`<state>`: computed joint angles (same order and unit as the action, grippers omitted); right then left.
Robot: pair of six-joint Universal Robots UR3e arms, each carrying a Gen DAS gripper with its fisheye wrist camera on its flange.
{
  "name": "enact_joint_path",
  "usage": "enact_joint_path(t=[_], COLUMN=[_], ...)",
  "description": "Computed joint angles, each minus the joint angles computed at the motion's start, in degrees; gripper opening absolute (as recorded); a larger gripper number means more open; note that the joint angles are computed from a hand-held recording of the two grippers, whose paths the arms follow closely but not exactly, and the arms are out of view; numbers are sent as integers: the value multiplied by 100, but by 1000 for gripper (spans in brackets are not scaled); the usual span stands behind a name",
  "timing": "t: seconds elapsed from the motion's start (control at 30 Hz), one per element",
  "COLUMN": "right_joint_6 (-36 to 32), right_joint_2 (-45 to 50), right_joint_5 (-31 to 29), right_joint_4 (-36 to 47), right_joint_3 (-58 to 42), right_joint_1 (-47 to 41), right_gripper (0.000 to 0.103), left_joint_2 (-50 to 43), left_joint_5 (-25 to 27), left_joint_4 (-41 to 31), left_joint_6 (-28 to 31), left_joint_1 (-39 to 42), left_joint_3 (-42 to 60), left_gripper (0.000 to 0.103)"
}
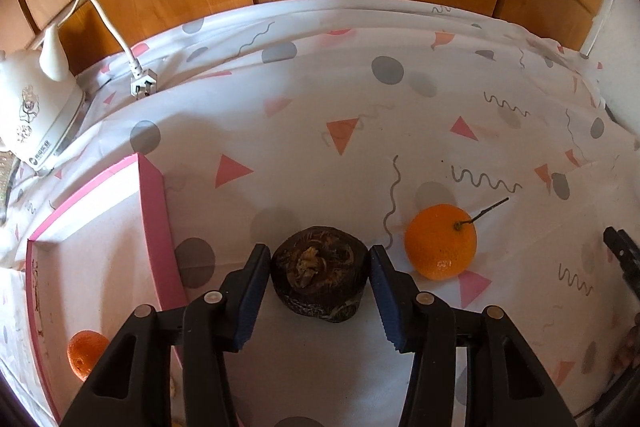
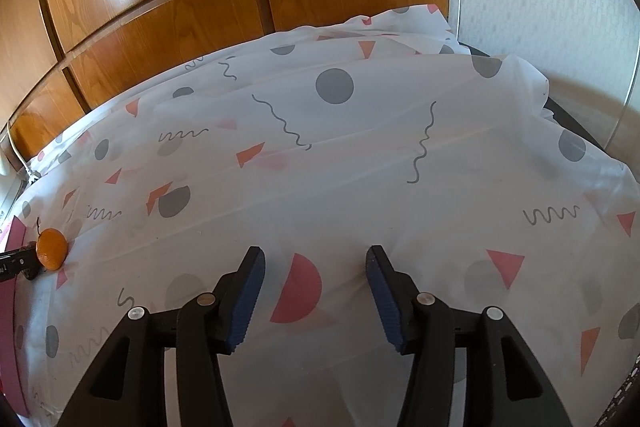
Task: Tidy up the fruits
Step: 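Close the left tool on the dark round cake and lift it, then carry the dark cake into the tray and open the left tool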
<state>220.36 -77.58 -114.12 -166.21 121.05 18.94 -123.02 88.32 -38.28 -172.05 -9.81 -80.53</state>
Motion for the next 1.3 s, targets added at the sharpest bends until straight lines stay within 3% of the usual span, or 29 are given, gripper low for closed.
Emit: enact_joint_path(t=[0.4, 0.83, 1.1, 1.3], right_joint_6=[21, -7, -25, -55], right_joint_2=[19, 102, 142, 148], right_joint_5=[-39, -166, -264, -292], right_joint_4=[53, 245, 411, 463], right_joint_3=[-47, -196, -301, -325], right_joint_1=[29, 113, 173, 181], right_gripper=[54, 55, 57, 57], left_joint_2=[1538, 3176, 4502, 5715], left_joint_5=[-957, -1740, -2423, -3081], left_joint_4=[615, 763, 296, -691], left_joint_6=[-330, -434, -249, 296], left_joint_1=[472, 1179, 2304, 3651], left_joint_3=[-1766, -3263, -4022, -4488], left_gripper=[50, 50, 50, 50])
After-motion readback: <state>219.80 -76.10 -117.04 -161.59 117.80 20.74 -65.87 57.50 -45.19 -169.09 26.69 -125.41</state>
